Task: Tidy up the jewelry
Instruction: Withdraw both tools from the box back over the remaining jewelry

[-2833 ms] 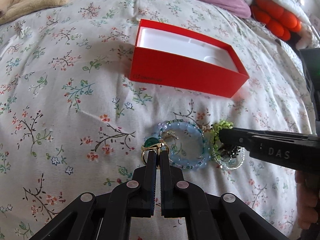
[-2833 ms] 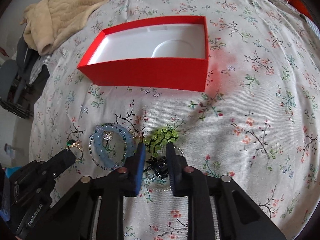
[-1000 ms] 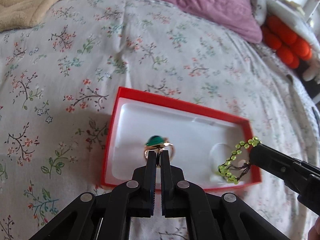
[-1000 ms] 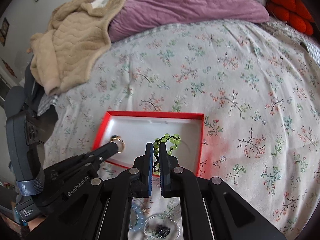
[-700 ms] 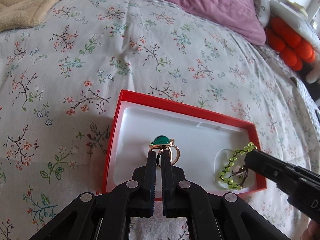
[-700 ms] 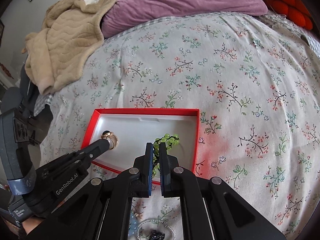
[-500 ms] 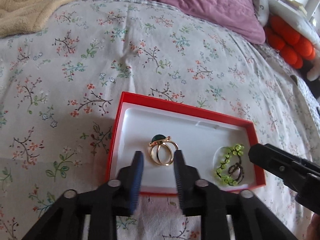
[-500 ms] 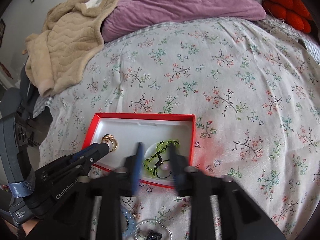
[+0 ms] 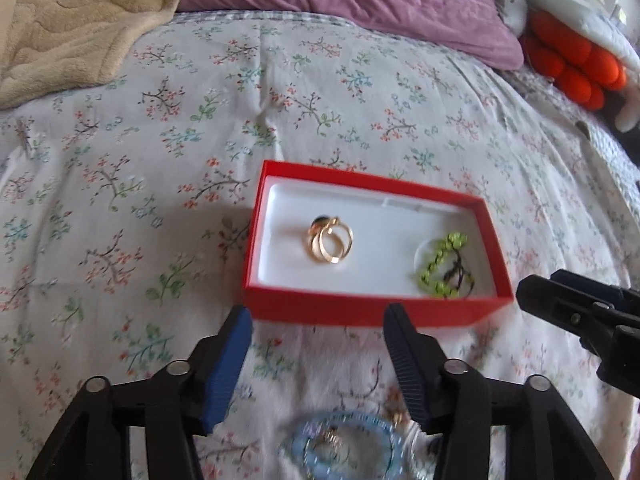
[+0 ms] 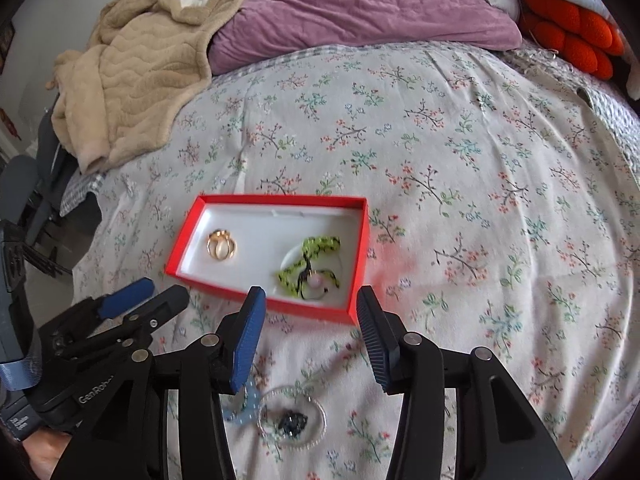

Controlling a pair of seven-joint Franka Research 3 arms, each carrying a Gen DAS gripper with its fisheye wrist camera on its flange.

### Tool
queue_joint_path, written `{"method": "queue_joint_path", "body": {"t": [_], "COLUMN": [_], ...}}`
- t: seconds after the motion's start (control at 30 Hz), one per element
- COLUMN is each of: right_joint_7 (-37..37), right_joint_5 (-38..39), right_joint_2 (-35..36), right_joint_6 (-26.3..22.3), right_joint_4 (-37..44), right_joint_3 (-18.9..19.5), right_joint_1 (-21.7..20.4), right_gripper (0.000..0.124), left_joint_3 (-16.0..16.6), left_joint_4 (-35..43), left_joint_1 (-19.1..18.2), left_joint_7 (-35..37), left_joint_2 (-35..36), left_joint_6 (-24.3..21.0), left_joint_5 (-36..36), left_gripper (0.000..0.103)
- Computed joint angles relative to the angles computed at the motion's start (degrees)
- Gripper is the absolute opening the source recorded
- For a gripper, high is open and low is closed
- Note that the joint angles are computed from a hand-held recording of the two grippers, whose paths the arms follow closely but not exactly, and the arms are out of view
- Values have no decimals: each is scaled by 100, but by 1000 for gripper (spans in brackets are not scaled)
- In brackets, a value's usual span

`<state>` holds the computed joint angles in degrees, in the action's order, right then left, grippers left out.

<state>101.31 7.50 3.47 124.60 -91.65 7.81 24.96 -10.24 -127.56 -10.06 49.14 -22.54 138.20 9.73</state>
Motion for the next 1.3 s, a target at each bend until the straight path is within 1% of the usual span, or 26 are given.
{"method": "queue_joint_path", "body": {"t": [0.13, 0.27, 0.3, 0.47, 0.6, 0.77, 1.0, 1.2, 1.27, 1.3], "right_joint_7": [-8, -24, -22, -1, -8, -7, 57, 128, 142, 148], "right_joint_5": [-49, -48, -60, -121, -171, -159, -177, -194, -194, -187], "right_joint_2": [-197, -388, -423, -601, -710, -819, -851, -792, -777, -771], "right_joint_6": [-89, -188, -206, -331, -461, -642, -973, -1123, -1116, -1117], "right_joint_4": [-188, -386, -426, -630, -760, -936, -1079, -1092, -1078, -1067], "right_joint_3": [21, 40, 47, 73, 95, 109, 115, 103, 95, 92], "right_joint_1": [11, -6, -11, -42, -63, -89, -118, -145, -152, -154], "right_gripper": [57, 62, 62, 66, 71, 75, 75, 75, 75, 75], "left_joint_3": [-27, 31, 31, 17, 84, 147, 133, 139, 184, 217], "left_joint_4": [-107, -271, -300, -402, -513, -692, -758, -740, -741, -741], "left_joint_1": [-37, -111, -120, -176, -251, -292, -329, -337, -369, -396], "left_joint_7": [-24, -21, -17, 28, 91, 129, 194, 256, 303, 335], "left_joint_2": [-194, -419, -466, -640, -735, -851, -817, -718, -681, -653], "left_joint_6": [-228, -412, -463, -783, -961, -1049, -1184, -1119, -1020, -968], "left_joint_5": [5, -167, -180, -208, -392, -601, -712, -768, -882, -977], "left_gripper": [72, 79, 82, 88, 89, 89, 89, 88, 85, 80]}}
